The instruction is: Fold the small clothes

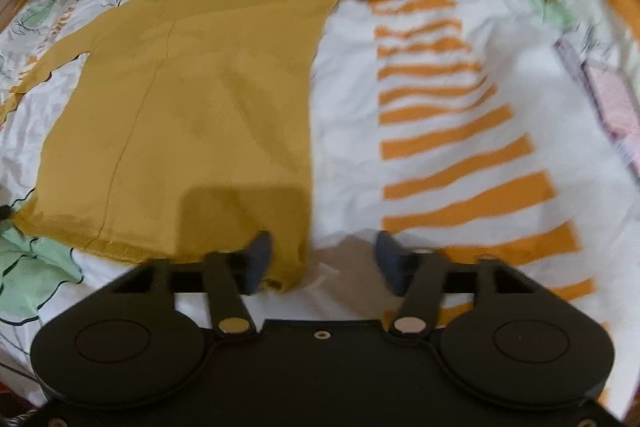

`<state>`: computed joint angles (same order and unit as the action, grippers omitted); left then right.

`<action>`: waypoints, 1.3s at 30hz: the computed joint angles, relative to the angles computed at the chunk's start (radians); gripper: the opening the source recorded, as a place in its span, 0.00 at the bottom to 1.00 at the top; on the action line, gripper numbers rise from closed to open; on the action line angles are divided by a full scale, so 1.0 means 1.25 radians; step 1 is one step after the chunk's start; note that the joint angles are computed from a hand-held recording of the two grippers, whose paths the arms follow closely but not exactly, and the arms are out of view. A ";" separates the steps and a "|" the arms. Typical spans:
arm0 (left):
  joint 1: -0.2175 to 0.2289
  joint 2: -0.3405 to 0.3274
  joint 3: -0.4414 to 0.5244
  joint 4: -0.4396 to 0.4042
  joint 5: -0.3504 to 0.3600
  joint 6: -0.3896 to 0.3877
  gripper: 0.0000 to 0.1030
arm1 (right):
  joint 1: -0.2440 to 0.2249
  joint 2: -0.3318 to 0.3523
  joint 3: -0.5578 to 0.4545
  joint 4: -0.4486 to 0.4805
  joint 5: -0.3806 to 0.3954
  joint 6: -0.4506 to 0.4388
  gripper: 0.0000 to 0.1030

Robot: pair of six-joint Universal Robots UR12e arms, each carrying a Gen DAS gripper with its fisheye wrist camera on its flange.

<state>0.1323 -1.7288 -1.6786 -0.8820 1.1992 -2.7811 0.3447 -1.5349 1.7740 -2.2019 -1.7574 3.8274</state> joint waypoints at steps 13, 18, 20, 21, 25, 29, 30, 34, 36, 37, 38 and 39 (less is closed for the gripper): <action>-0.030 -0.029 0.026 0.167 -0.045 -0.056 0.29 | -0.016 0.025 0.005 -0.220 -0.009 -0.012 0.76; -0.056 -0.070 0.067 0.197 -0.063 -0.081 0.29 | -0.026 0.059 -0.021 -0.262 -0.006 -0.041 0.76; -0.066 -0.086 0.083 0.197 -0.063 -0.080 0.29 | -0.028 0.073 -0.033 -0.275 -0.007 -0.058 0.76; -0.073 -0.095 0.092 0.200 -0.061 -0.079 0.29 | -0.029 0.079 -0.037 -0.284 -0.007 -0.063 0.76; -0.097 -0.132 0.127 0.198 -0.038 -0.078 0.29 | -0.038 0.111 -0.058 -0.326 -0.002 -0.098 0.76; -0.114 -0.170 0.156 0.219 -0.029 -0.086 0.29 | -0.046 0.156 -0.091 -0.361 -0.013 -0.181 0.76; -0.120 -0.181 0.164 0.225 -0.018 -0.083 0.29 | -0.050 0.168 -0.100 -0.369 -0.011 -0.204 0.76; -0.142 -0.224 0.206 0.214 0.017 -0.057 0.29 | -0.062 0.218 -0.134 -0.410 -0.007 -0.284 0.76; -0.147 -0.247 0.229 0.230 0.012 -0.046 0.29 | -0.069 0.245 -0.158 -0.425 -0.010 -0.330 0.76; -0.148 -0.259 0.243 0.241 0.007 -0.041 0.29 | -0.074 0.260 -0.170 -0.435 -0.007 -0.357 0.76; -0.150 -0.272 0.259 0.247 0.002 -0.035 0.29 | -0.079 0.272 -0.180 -0.447 -0.006 -0.381 0.76; -0.151 -0.284 0.276 0.247 -0.001 -0.029 0.29 | -0.084 0.286 -0.191 -0.463 -0.007 -0.411 0.76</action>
